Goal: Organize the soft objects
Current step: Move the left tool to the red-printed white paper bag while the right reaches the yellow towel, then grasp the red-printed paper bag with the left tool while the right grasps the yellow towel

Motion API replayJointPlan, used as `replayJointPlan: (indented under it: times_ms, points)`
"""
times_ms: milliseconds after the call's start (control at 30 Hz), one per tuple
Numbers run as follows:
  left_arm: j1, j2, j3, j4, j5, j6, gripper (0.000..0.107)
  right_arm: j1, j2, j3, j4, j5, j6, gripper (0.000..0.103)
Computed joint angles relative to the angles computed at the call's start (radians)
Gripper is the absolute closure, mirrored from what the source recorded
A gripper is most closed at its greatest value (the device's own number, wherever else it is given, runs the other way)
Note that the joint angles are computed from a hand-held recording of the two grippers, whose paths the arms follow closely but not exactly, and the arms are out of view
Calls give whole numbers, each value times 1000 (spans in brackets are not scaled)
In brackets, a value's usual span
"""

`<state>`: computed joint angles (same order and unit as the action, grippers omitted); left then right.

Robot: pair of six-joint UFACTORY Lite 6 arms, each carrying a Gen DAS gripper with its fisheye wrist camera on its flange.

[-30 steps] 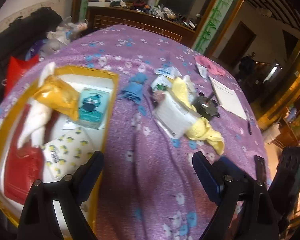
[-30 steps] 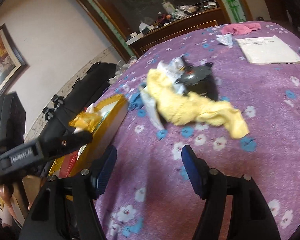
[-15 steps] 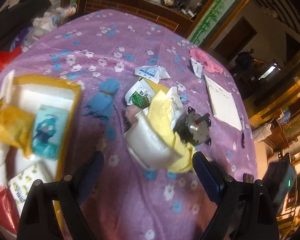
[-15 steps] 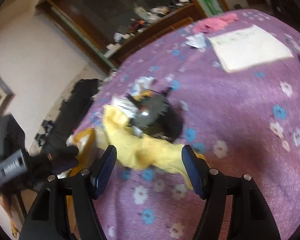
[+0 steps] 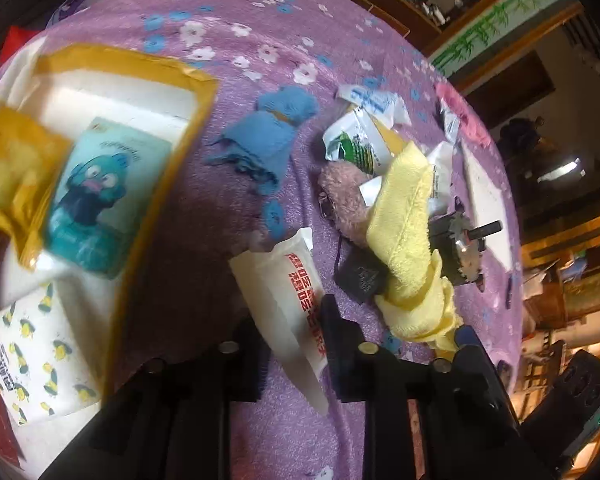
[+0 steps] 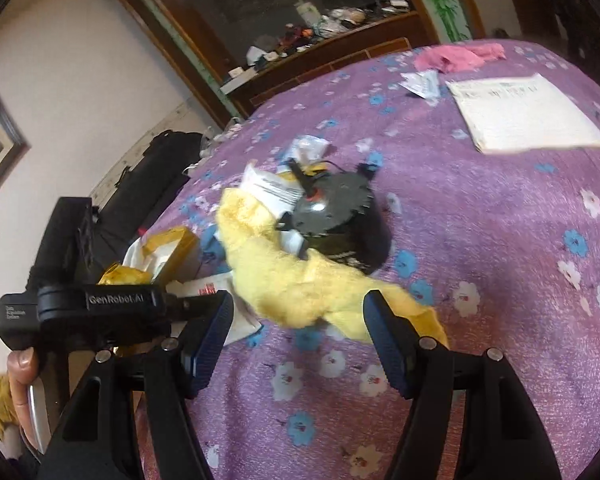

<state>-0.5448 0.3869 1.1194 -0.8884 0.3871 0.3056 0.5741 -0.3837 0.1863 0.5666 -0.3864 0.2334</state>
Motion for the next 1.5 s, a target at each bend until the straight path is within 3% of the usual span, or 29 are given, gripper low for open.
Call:
replayJointPlan:
  times_ms: [67, 200, 267, 367, 467, 767, 967, 1167, 1300, 1500]
  points:
    - [22, -39, -50, -131, 10, 145, 96, 31, 21, 37, 114, 8, -123, 36]
    - [56, -115, -109, -166, 45, 212, 98, 27, 139, 170, 277, 70, -308, 34]
    - [72, -156, -149, -194, 60, 257, 98, 39, 262, 272, 474, 79, -501, 34]
    - [111, -227, -228, -251, 98, 344, 98, 148, 418, 375, 788, -76, -772, 35]
    - [141, -276, -280, -282, 120, 399, 98, 238, 485, 427, 979, -204, -924, 48]
    - [234, -492, -428, -264, 206, 435, 98, 353, 380, 365, 1065, -283, -901, 73]
    - [294, -652, -514, -232, 263, 430, 98, 540, 200, 284, 1148, -347, -784, 73]
    - [428, -865, -623, -185, 388, 425, 98, 714, 194, 359, 1223, -465, -784, 73]
    - [591, -960, -635, -141, 506, 443, 98, 754, 156, 393, 1206, -468, -780, 73]
    - [815, -863, -582, -131, 601, 568, 98, 676, 248, 498, 1092, -305, -738, 73]
